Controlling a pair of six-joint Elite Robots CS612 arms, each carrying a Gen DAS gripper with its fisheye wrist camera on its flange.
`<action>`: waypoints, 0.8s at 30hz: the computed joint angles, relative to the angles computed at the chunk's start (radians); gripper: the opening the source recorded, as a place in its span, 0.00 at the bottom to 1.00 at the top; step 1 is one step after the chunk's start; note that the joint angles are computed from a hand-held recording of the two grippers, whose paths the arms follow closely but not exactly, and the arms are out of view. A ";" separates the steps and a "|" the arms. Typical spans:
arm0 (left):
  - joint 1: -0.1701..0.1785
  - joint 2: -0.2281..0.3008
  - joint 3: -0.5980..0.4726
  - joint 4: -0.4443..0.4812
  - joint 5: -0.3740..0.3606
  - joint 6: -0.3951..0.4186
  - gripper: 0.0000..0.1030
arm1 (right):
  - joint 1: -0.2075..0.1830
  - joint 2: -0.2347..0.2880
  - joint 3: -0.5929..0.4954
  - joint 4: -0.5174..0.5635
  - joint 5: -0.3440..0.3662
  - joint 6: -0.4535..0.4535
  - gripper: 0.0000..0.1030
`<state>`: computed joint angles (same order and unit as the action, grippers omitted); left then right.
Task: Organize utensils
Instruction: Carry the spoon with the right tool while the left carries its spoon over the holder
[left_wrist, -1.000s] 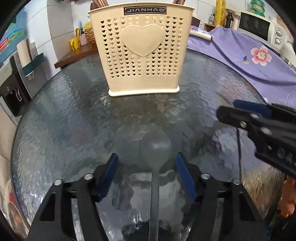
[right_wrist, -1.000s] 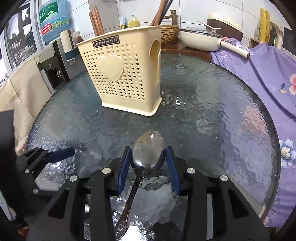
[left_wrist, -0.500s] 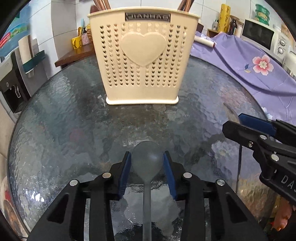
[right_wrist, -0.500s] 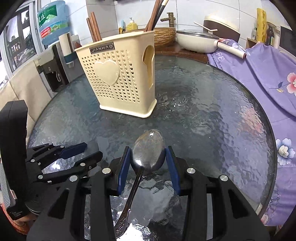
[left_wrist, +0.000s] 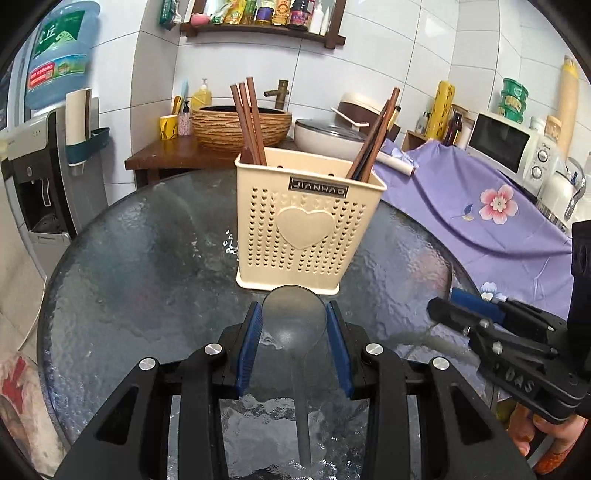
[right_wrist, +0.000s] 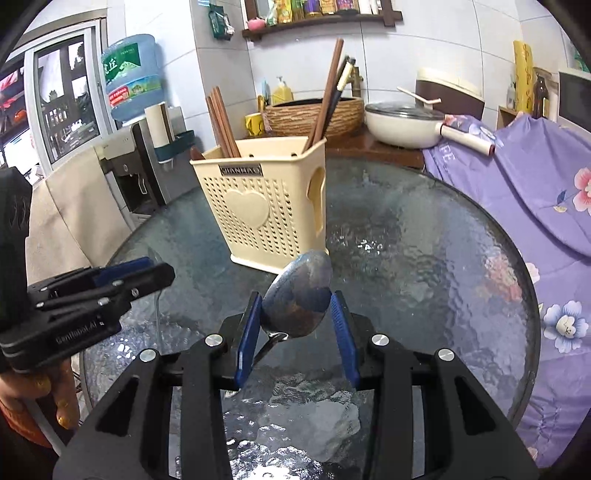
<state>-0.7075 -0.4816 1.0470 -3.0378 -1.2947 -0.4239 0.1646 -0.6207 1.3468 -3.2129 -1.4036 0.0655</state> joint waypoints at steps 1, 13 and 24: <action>0.001 -0.001 0.001 -0.004 -0.008 -0.003 0.34 | 0.000 -0.002 0.002 0.001 0.002 -0.002 0.17; 0.001 -0.012 0.031 -0.027 0.021 -0.015 0.34 | -0.001 0.021 -0.028 0.049 -0.014 0.035 0.46; 0.010 -0.057 0.117 -0.097 0.089 -0.083 0.34 | 0.042 0.126 -0.225 0.299 0.021 -0.112 0.46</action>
